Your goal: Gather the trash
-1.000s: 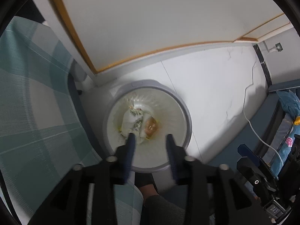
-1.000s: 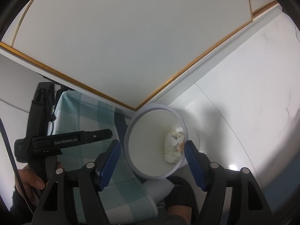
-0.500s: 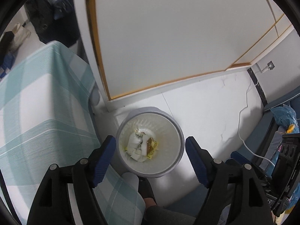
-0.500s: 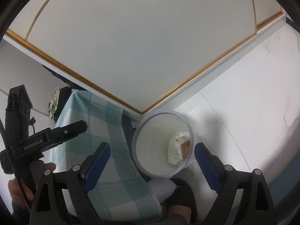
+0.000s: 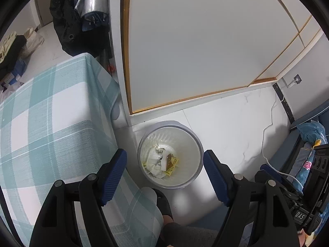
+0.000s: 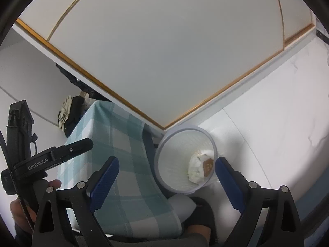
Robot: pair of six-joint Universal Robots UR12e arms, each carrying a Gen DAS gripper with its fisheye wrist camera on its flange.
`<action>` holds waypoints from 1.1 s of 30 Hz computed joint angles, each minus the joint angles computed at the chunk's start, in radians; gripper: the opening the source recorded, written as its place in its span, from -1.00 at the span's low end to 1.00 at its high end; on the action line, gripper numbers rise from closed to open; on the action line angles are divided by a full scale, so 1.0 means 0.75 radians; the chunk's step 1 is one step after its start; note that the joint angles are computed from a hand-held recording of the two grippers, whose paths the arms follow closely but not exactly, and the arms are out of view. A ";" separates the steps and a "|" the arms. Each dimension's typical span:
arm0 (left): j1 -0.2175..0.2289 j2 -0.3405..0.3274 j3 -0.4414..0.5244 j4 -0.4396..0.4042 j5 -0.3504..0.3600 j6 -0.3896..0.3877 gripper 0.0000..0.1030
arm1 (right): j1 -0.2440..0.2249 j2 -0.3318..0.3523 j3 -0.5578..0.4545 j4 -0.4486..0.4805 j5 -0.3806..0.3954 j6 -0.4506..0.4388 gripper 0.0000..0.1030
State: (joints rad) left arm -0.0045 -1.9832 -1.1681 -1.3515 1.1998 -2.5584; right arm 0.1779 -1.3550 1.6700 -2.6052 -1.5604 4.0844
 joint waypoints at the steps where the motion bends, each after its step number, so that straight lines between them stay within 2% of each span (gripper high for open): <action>1: 0.001 0.003 -0.003 0.002 -0.002 0.000 0.43 | 0.002 -0.001 -0.002 0.000 -0.006 -0.003 0.85; 10: 0.009 0.018 -0.027 0.031 -0.018 -0.001 0.43 | 0.009 -0.010 0.004 0.003 -0.021 0.006 0.85; 16: 0.008 0.019 -0.019 0.019 -0.008 -0.001 0.43 | 0.008 -0.012 0.005 0.005 -0.025 0.009 0.85; 19: 0.010 0.009 0.004 -0.024 -0.013 0.003 0.43 | 0.007 -0.014 0.006 0.007 -0.026 0.012 0.85; 33: 0.002 0.014 -0.001 -0.012 0.005 0.007 0.43 | 0.007 -0.013 0.004 0.014 -0.030 0.019 0.86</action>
